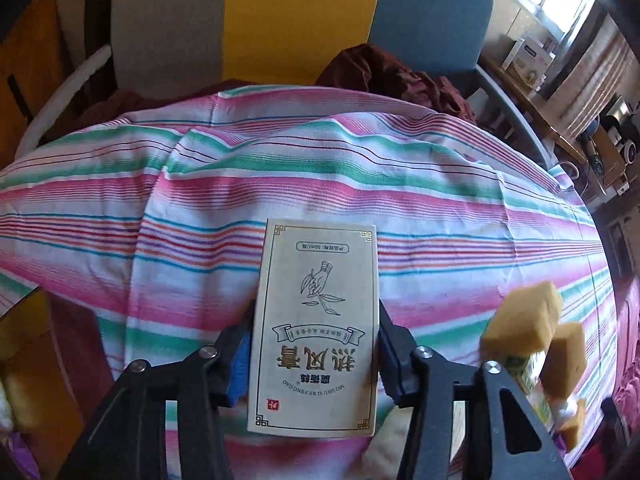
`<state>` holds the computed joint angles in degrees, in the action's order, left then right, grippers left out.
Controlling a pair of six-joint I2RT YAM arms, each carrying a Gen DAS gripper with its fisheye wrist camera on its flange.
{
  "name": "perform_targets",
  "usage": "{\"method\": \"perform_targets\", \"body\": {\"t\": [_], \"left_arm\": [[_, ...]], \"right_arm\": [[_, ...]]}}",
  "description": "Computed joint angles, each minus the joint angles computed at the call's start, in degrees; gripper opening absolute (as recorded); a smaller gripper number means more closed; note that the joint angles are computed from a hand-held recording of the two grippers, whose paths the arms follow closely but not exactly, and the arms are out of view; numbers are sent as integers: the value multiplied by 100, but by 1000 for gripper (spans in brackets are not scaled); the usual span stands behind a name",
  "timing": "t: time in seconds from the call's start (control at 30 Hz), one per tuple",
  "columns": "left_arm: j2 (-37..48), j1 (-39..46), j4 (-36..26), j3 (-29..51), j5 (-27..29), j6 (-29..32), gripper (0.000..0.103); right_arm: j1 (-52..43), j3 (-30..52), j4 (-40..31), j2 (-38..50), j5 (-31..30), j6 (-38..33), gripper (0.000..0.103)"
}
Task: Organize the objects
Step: 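Reach the left tool to the white printed box and grasp it, then lift the white box with the left tool while the right tool grasps a WEIDAN packet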
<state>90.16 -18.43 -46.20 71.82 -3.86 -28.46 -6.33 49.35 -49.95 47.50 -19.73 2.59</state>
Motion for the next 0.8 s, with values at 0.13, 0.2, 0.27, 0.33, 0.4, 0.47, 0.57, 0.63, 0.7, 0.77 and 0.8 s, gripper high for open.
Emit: {"method": "perform_targets", "body": {"t": [0.13, 0.2, 0.27, 0.33, 0.4, 0.47, 0.57, 0.63, 0.7, 0.77, 0.8], "left_arm": [[-740, -248, 28, -457, -254, 1, 52], [-1191, -387, 2, -679, -283, -17, 52], [-1573, -541, -79, -821, -351, -80, 52], [-2034, -742, -214, -972, -399, -170, 52], [-2385, -959, -341, -1054, -493, -298, 52], [-2773, -1187, -508, -1144, -557, -442, 52], [-3331, -1712, -864, -1200, -831, -765, 52], [-3689, -2275, -1175, -1195, -1184, -1084, 52], [-3909, -2780, -1425, -1176, -1480, -1429, 52], [-4128, -3310, -1693, -1193, -1796, -1858, 52], [-4244, -3670, -1860, -1215, -1980, -2146, 52]], "right_arm": [[-1039, 71, 43, 215, -423, 42, 63], [-1414, 95, 81, 282, -537, 93, 63], [-1668, 138, 127, 409, -619, 181, 63], [-1947, 179, 94, 522, -787, 171, 63], [-2163, 207, 134, 576, -831, 195, 63], [-2403, 235, 204, 618, -908, 205, 63], [-2800, 274, 246, 698, -1097, 224, 63], [-3144, 303, 248, 813, -1374, 253, 62], [-3469, 334, 217, 902, -1590, 256, 62], [-3670, 352, 211, 979, -1681, 273, 62], [-3728, 351, 208, 1008, -1667, 298, 62]]}}
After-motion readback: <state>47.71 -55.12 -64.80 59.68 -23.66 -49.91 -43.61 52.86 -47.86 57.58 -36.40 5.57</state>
